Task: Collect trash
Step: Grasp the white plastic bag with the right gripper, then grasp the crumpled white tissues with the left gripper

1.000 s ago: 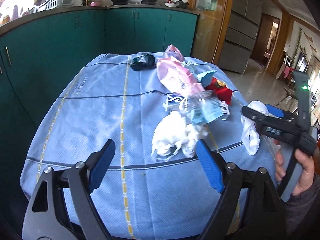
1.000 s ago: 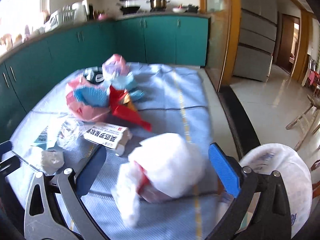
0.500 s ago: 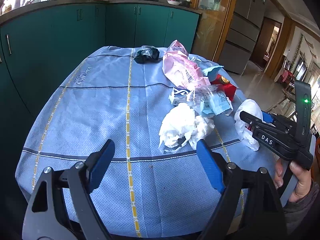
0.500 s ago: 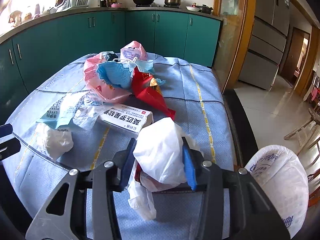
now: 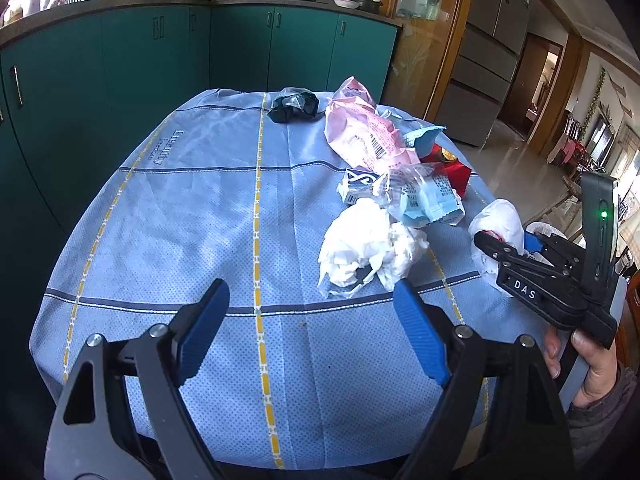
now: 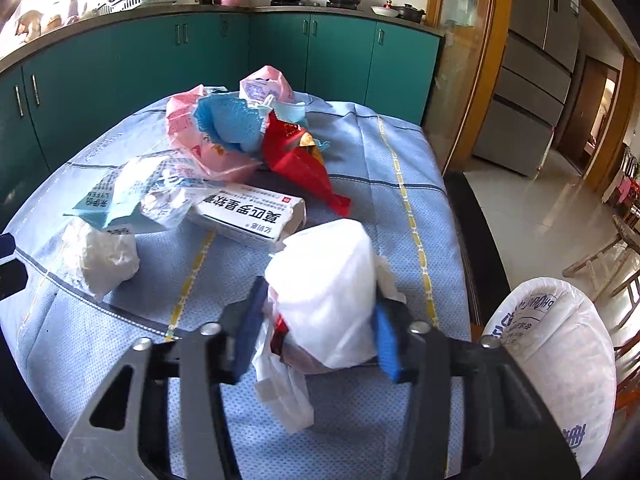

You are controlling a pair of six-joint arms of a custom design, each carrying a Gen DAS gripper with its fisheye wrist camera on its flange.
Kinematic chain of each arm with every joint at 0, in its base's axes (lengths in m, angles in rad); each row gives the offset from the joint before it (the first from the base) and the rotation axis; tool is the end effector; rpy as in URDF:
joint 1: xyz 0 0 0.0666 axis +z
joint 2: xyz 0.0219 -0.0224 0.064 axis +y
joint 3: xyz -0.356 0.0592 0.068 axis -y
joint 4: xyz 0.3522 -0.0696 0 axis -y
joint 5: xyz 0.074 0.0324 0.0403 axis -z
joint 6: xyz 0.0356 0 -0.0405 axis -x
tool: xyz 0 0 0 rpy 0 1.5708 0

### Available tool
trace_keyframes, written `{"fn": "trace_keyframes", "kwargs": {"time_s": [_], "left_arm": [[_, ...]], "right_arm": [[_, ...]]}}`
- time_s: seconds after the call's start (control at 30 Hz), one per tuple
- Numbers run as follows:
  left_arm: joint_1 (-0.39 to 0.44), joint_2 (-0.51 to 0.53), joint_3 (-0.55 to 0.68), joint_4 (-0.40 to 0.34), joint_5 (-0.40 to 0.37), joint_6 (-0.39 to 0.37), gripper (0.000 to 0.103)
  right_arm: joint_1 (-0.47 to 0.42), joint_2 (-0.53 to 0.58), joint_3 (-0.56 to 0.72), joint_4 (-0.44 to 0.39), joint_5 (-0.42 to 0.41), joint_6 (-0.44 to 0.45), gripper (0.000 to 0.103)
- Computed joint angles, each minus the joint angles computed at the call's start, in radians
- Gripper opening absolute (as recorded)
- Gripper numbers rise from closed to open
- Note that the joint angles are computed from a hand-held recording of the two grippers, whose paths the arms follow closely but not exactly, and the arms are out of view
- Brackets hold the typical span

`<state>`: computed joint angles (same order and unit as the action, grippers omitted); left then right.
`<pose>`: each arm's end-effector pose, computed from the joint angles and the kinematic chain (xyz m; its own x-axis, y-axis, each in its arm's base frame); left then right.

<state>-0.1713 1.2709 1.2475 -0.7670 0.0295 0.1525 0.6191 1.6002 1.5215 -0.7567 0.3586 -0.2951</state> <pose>0.4045 -0.0714 0.4045 -0.7211 -0.0294 -0.6922 0.0823 0.9884 -0.1276 0.4337 0.2932 0.3770 -0.6801 -0.1502 -0.7176 -0.1608 0.9855 -0.0539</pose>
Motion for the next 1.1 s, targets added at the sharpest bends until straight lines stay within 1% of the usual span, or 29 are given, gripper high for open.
{"fn": "trace_keyframes", "kwargs": {"time_s": [0.07, 0.13, 0.33, 0.5, 0.6, 0.63, 0.77, 0.87, 0.93, 1.0, 1.1], "left_arm": [[-0.001, 0.0, 0.0, -0.002, -0.002, -0.001, 0.084], [-0.001, 0.002, 0.0, -0.003, 0.0, 0.0, 0.085], [-0.003, 0.01, 0.001, -0.008, 0.006, 0.008, 0.087], [-0.008, 0.011, 0.0, -0.009, 0.0, 0.009, 0.087], [-0.011, 0.014, 0.001, -0.01, 0.001, 0.009, 0.087], [-0.01, 0.015, 0.002, -0.012, 0.007, 0.009, 0.087], [0.009, 0.039, 0.032, -0.028, 0.085, 0.026, 0.09], [0.007, 0.068, 0.063, -0.036, 0.108, 0.038, 0.092], [-0.004, 0.086, 0.082, -0.04, 0.124, 0.032, 0.094], [-0.027, 0.109, 0.1, -0.033, 0.11, 0.008, 0.094], [-0.059, 0.151, 0.128, -0.02, 0.046, -0.026, 0.094]], "right_arm": [[-0.002, -0.016, -0.014, 0.012, -0.031, -0.013, 0.04], [-0.003, -0.042, -0.034, 0.026, -0.06, -0.03, 0.039], [0.012, -0.091, -0.076, 0.043, -0.068, -0.047, 0.039], [0.027, -0.137, -0.108, 0.085, -0.078, -0.019, 0.039], [0.036, -0.142, -0.109, 0.087, -0.067, -0.012, 0.039], [0.037, -0.142, -0.111, 0.085, -0.065, -0.016, 0.039], [0.031, -0.145, -0.118, 0.072, -0.067, -0.039, 0.039], [0.026, -0.159, -0.136, 0.066, -0.068, -0.06, 0.039], [0.022, -0.165, -0.148, 0.064, -0.071, -0.07, 0.039], [0.016, -0.164, -0.153, 0.06, -0.078, -0.079, 0.039], [0.013, -0.165, -0.161, 0.057, -0.085, -0.088, 0.039]]}}
